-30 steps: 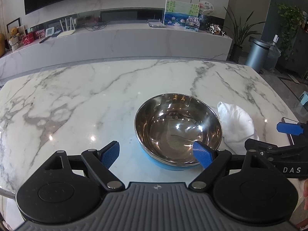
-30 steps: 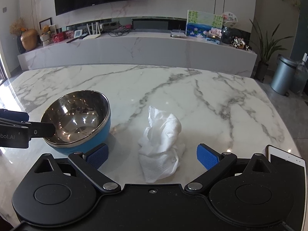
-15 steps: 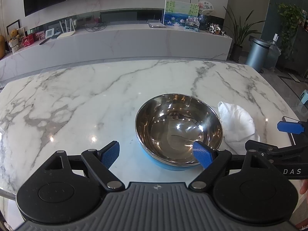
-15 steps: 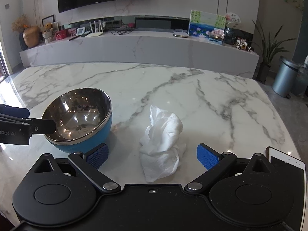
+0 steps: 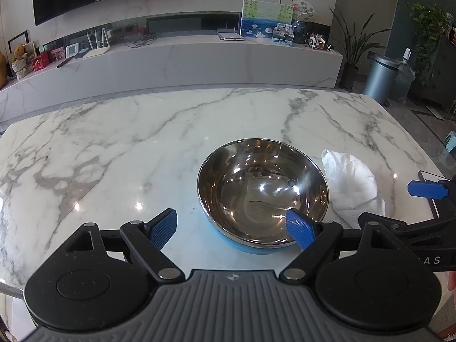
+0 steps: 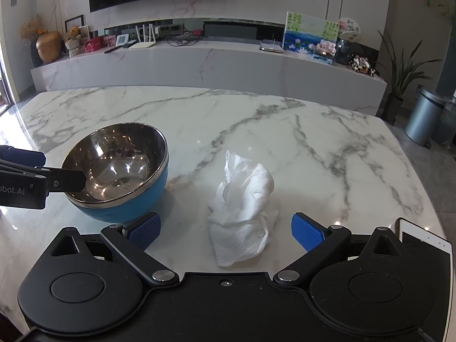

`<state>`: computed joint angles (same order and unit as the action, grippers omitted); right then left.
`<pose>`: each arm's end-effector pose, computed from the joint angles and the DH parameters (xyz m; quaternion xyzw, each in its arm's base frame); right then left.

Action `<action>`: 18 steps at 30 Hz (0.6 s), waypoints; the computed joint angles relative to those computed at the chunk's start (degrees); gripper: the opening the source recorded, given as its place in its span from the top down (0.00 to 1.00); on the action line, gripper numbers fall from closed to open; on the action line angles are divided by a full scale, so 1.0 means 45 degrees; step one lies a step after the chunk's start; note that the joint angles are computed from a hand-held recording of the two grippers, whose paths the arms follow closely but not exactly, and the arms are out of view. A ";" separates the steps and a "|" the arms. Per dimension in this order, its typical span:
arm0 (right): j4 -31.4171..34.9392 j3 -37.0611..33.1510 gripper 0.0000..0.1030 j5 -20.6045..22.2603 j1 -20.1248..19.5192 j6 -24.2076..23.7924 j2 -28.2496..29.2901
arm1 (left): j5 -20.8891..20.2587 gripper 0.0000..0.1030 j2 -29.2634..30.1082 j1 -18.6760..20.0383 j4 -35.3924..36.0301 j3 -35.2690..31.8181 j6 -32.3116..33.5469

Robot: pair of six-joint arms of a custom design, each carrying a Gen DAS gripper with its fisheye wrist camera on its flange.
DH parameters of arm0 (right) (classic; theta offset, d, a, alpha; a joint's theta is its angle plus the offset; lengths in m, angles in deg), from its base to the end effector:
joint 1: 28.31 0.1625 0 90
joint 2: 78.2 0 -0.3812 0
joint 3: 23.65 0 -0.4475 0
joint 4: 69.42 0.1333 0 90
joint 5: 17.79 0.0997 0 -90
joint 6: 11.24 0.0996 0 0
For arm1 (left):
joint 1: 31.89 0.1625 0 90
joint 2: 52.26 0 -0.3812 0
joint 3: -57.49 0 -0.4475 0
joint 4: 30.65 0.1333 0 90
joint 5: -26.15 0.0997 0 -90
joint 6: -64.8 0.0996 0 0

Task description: Clean bowl

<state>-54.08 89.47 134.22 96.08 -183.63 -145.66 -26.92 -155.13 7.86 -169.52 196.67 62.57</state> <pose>0.2602 -0.2998 0.1053 0.0667 -0.8371 0.3791 0.3887 -0.1766 -0.3981 0.2131 0.3520 0.8753 -0.2323 0.2365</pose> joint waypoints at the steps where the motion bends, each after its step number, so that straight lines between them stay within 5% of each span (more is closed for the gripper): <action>1: 0.0003 -0.0009 0.05 -0.0005 -0.0009 -0.0008 0.0005 | -0.0013 0.19 0.0002 0.0002 -0.0007 -0.0006 0.0005; 18: 0.0058 -0.0074 0.05 -0.0051 -0.0089 -0.0042 0.0034 | -0.0211 0.19 0.0204 0.0030 -0.0310 -0.0159 0.0138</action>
